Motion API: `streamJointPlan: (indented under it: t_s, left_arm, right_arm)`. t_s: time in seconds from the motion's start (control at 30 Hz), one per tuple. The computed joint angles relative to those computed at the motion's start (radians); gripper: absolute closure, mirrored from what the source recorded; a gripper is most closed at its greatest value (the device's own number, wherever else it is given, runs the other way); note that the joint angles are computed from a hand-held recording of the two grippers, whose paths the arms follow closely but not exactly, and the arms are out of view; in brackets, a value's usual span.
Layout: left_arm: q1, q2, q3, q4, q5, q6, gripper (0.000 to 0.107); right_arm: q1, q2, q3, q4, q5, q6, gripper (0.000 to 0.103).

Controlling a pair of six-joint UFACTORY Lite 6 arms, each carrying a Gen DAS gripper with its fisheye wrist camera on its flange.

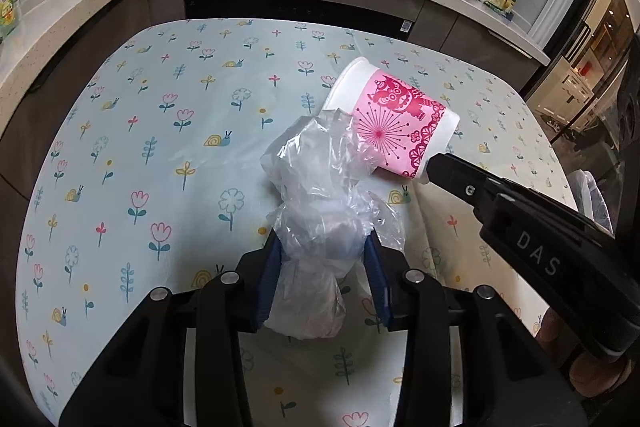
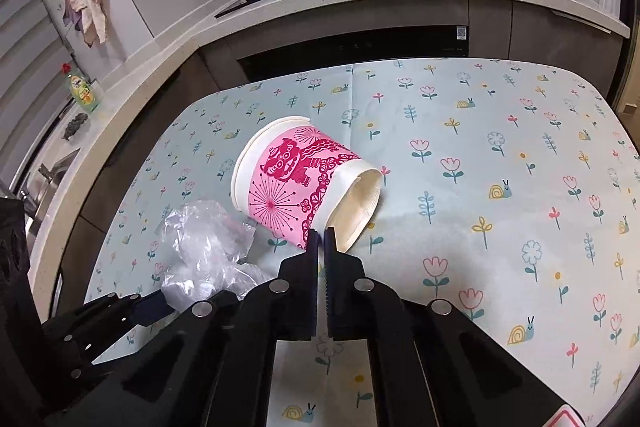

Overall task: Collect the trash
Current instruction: 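Grasp the clear plastic bag with the left tool while the right grasps the pink paper cup, then carry the plastic bag and cup over the bin and open both tools to drop them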

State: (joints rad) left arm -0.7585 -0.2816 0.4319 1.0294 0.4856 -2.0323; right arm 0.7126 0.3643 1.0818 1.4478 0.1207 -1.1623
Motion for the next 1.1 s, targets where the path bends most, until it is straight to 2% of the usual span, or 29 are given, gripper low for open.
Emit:
streamJointPlan:
  t_s: [0.1, 0.2, 0.37, 0.53, 0.7, 0.83, 1.1]
  left_arm:
    - [-0.023, -0.005, 0.016, -0.016, 0.027, 0.007, 0.072]
    - [-0.066, -0.016, 0.044, -0.043, 0.074, 0.017, 0.072]
    - [-0.151, 0.009, 0.133, -0.077, 0.159, 0.035, 0.072]
    - [-0.246, 0.102, 0.276, -0.090, 0.234, 0.036, 0.072]
    - [-0.312, 0.263, 0.478, -0.103, 0.280, 0.071, 0.073]
    - [-0.350, 0.408, 0.664, -0.120, 0.314, 0.124, 0.073]
    - [-0.399, 0.754, 1.139, -0.194, 0.387, 0.295, 0.072]
  right_arm:
    - [-0.007, -0.063, -0.052, 0.073, -0.013, -0.076, 0.101]
    - [-0.029, -0.145, -0.110, 0.058, -0.015, -0.068, 0.102]
    - [-0.090, -0.286, -0.207, -0.094, -0.004, 0.057, 0.102]
    - [-0.203, -0.457, -0.322, -0.229, 0.048, 0.145, 0.102]
    - [-0.398, -0.603, -0.404, -0.312, 0.166, 0.154, 0.102]
    - [-0.611, -0.684, -0.446, -0.316, 0.296, 0.073, 0.102]
    - [-1.080, -0.674, -0.432, -0.306, 0.575, -0.171, 0.102]
